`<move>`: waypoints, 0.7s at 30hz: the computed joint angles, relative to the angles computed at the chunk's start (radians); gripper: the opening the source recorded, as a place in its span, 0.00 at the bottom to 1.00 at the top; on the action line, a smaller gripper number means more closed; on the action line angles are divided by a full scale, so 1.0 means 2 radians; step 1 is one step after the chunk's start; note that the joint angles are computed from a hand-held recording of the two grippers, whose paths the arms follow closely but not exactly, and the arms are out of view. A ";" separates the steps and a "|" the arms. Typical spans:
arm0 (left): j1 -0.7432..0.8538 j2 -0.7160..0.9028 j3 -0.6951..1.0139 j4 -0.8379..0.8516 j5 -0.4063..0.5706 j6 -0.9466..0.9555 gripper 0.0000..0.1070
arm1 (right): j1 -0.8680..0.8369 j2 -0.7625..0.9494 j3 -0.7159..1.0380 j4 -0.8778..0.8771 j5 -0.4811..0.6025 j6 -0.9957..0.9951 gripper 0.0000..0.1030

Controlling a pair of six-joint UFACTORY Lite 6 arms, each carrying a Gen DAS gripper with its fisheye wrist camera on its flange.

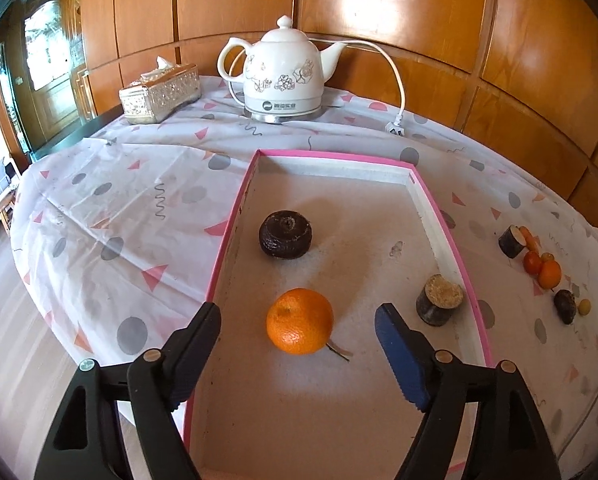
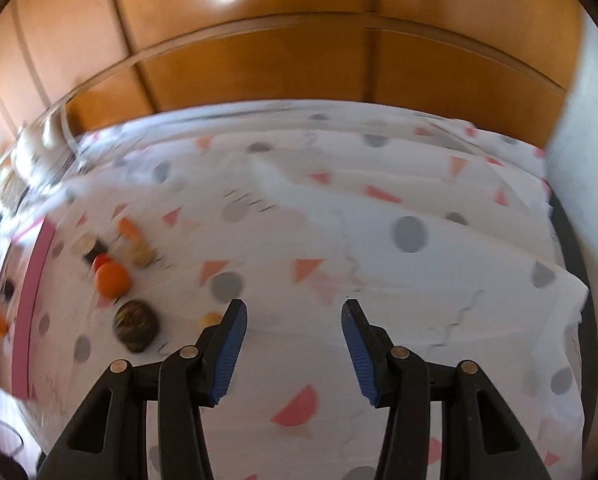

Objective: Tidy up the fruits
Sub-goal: 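Reach the right tool to the carrot, grasp and lift it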

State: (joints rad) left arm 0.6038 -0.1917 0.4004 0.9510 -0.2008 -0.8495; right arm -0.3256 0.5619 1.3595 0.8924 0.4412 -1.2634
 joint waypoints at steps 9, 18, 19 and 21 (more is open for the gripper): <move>0.026 -0.051 -0.027 0.046 -0.007 -0.045 0.93 | 0.080 0.002 -0.006 -0.035 -0.001 0.025 0.42; 0.049 -0.069 -0.034 0.106 0.012 -0.103 0.93 | 0.195 0.080 0.099 -0.134 -0.005 0.151 0.37; 0.056 -0.071 -0.034 0.133 0.005 -0.126 0.93 | 0.207 0.092 0.115 -0.151 -0.005 0.168 0.37; 0.065 -0.078 -0.039 0.151 -0.004 -0.141 0.93 | 0.227 0.117 0.151 -0.190 -0.001 0.208 0.37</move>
State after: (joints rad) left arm 0.7339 -0.3485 0.3218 1.2530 -0.2080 -1.1318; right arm 0.1293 0.7956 1.6620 0.5128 0.4393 -0.8466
